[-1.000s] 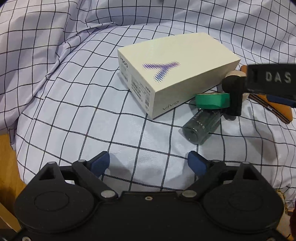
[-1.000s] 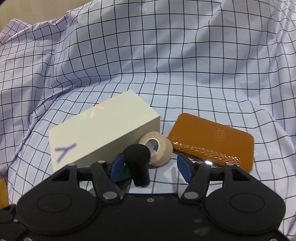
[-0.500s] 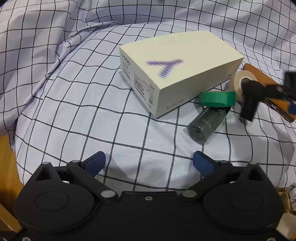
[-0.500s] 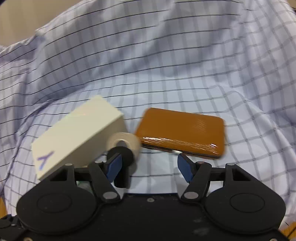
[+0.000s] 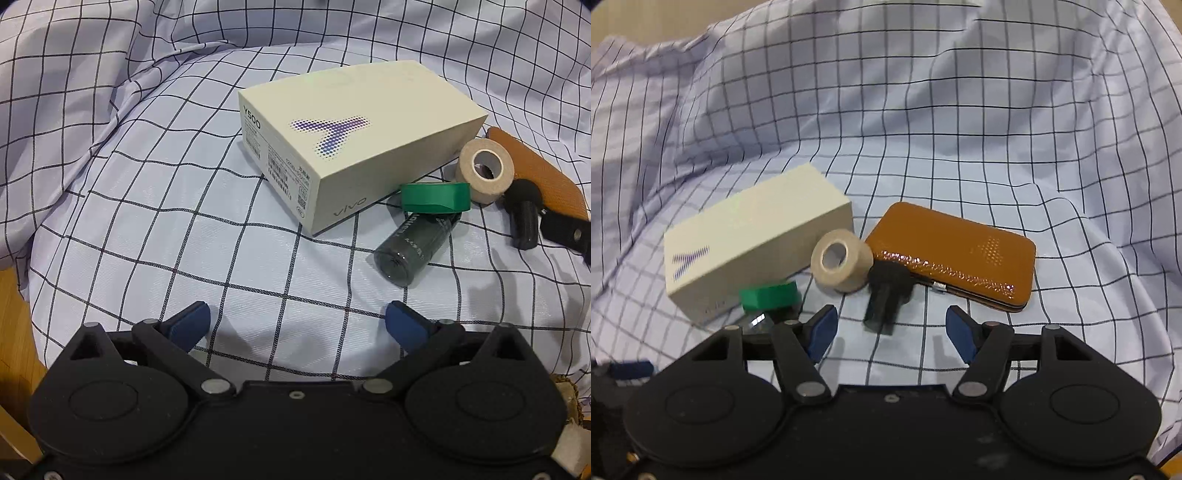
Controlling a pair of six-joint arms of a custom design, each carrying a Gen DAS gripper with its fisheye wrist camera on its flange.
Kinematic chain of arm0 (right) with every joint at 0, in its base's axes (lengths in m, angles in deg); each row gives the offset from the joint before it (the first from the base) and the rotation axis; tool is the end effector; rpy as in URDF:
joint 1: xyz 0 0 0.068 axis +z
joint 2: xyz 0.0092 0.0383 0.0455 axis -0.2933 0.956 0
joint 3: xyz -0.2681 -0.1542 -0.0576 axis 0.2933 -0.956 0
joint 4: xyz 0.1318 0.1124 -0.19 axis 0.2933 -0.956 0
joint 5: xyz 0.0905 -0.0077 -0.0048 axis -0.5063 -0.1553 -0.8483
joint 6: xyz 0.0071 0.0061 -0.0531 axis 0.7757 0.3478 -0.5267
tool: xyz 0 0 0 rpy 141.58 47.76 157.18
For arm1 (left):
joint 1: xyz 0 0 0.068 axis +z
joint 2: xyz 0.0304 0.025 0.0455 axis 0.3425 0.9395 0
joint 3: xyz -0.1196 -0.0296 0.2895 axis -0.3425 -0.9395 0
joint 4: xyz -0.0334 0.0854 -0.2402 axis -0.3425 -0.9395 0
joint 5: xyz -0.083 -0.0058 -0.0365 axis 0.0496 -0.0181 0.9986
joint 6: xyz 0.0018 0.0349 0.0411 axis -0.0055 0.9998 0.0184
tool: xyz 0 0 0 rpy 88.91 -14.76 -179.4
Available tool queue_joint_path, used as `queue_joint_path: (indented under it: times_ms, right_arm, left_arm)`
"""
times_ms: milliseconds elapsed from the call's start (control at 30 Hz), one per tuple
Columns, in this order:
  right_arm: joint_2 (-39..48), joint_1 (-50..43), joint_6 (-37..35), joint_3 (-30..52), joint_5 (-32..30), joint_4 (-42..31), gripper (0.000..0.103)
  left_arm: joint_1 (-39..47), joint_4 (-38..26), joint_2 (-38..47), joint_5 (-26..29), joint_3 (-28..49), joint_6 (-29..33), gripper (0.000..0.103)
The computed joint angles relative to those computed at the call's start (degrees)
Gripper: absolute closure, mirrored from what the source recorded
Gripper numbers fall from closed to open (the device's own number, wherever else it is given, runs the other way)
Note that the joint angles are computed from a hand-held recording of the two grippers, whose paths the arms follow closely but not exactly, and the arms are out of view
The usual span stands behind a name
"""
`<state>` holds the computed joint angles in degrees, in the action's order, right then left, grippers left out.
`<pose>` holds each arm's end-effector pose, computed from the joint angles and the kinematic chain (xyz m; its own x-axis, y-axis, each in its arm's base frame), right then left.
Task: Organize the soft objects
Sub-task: 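Move both open tools from the basket toward the items on the sheet, then grasp the black cylindrical handle with the right tool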
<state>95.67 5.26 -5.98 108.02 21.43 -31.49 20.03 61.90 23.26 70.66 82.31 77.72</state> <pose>0.2408 0.0887 0.1833 -0.7494 0.0438 -0.6606 0.0434 0.9989 0.0170 0.2665 -0.0006 0.1475 -0.8837 -0.0062 -0.4681 0.0030 0.9998 -0.0188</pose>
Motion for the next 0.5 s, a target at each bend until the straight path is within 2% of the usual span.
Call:
queue_joint_path:
  times_ms: [133,333,500]
  right_arm:
    - [0.49,-0.03,-2.66,-0.88,-0.38,1.95,0.039]
    - [1.05,-0.6,-17.46,-4.24,0.98,8.03,0.039]
    - [0.25,-3.75,-19.97,-5.83,-0.51,8.46,0.04]
  left_arm:
    - [0.13,0.14,0.08,0.09,-0.03,0.14,0.003]
    - [0.22,-0.03,0.22,0.4,0.1,0.14,0.004]
    - [-0.18,0.44,0.18,-0.16,-0.18,-0.32,0.004]
